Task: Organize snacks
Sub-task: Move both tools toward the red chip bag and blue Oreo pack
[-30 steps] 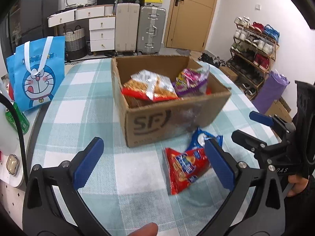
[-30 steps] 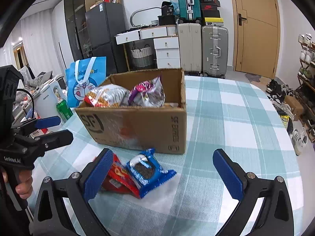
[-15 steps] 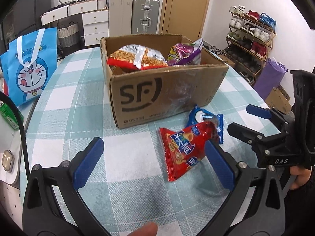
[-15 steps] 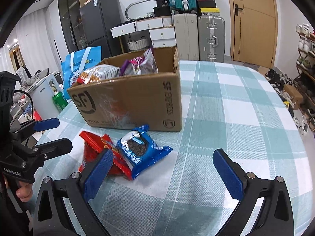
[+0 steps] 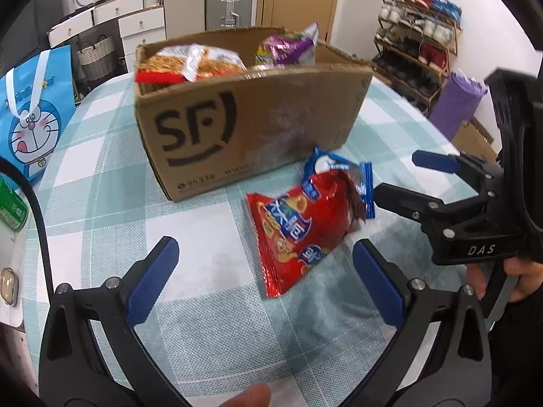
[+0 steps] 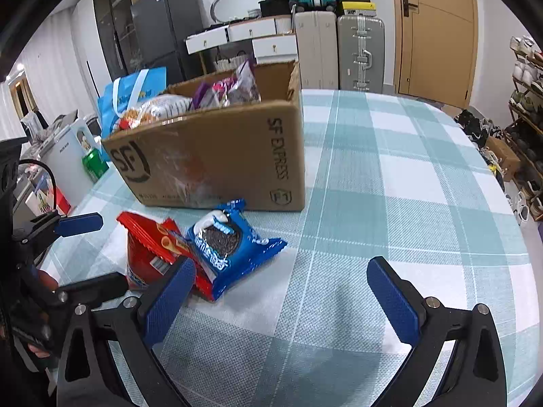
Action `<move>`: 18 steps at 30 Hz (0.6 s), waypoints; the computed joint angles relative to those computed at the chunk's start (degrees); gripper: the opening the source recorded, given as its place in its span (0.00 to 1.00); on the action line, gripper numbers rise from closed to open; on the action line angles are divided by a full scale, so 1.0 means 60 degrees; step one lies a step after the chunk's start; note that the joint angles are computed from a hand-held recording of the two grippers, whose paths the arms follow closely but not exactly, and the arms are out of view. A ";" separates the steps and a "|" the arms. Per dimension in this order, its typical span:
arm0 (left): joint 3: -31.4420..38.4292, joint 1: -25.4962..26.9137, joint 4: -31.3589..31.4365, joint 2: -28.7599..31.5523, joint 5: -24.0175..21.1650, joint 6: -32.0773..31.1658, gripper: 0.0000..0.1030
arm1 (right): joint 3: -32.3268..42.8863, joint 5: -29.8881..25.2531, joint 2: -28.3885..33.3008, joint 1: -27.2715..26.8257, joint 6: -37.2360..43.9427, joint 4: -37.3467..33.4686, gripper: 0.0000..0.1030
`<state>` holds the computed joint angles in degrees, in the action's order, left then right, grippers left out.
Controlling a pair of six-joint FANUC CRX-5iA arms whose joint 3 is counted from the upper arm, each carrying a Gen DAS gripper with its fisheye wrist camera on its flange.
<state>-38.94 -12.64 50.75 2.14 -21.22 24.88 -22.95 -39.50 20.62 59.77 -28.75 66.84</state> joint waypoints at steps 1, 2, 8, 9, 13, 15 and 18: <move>0.0076 0.0017 -0.0353 0.0058 0.0019 0.0262 0.99 | 0.0035 0.0040 0.0033 0.0000 0.0095 -0.0104 1.00; 0.0145 0.0027 -0.0673 0.0108 0.0029 0.0506 0.99 | 0.0099 0.0077 0.0076 0.0009 0.0246 -0.0255 1.00; 0.0175 0.0060 -0.0654 0.0205 0.0040 0.0545 0.99 | 0.0309 0.0110 0.0240 0.0041 0.0595 -0.0437 1.00; 0.0162 0.0050 -0.0502 0.0225 0.0030 0.0472 0.99 | 0.0303 0.0119 0.0238 0.0029 0.0590 -0.0438 1.00; 0.0238 0.0091 -0.0576 0.0332 -0.0004 0.0580 0.99 | 0.0188 0.0145 0.0157 -0.0036 0.0348 -0.0377 0.99; 0.0257 0.0156 -0.0877 0.0351 0.0137 0.0808 0.99 | 0.0110 0.0107 0.0091 -0.0068 0.0174 -0.0280 1.00; 0.0487 0.0375 -0.1223 0.0531 -0.0051 0.1261 0.99 | 0.0005 0.0092 0.0028 -0.0153 -0.0148 -0.0079 1.00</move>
<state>-36.02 -10.39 43.41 5.33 -21.53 32.45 -22.92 -38.95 20.79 58.85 -29.64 66.36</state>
